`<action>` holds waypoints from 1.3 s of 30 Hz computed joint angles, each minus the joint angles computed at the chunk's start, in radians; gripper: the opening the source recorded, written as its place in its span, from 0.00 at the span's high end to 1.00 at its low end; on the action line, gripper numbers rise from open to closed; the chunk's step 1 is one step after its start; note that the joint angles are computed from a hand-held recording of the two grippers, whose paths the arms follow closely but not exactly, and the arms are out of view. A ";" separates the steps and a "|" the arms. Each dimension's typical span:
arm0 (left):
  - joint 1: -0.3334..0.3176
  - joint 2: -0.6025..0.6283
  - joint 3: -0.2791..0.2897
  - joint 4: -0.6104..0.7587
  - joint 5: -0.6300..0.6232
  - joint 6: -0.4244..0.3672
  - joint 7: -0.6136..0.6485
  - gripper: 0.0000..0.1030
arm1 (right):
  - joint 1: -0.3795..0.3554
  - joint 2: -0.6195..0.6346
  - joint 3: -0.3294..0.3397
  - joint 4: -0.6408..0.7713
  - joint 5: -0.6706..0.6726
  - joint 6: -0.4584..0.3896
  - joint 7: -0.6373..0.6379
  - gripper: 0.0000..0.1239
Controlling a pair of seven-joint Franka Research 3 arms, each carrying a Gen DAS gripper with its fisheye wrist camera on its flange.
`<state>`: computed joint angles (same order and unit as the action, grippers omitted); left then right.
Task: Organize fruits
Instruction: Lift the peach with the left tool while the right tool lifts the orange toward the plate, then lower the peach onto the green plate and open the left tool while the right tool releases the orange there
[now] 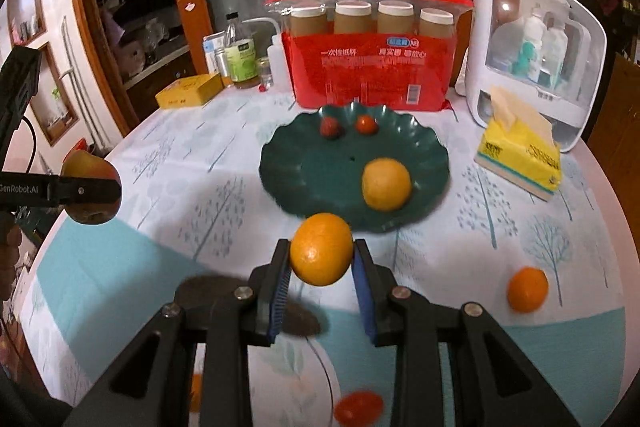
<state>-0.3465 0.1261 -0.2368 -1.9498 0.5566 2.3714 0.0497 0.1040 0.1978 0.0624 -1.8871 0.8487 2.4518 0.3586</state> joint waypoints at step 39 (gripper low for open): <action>0.009 0.490 0.095 0.524 -0.205 0.149 0.506 0.33 | 0.013 0.311 0.080 0.288 -0.148 0.024 0.288 0.75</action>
<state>-0.3375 0.6163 -0.1421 -1.4256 0.3515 2.5200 0.5552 0.1167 0.5088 0.1421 -1.5988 0.7010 2.4757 0.6465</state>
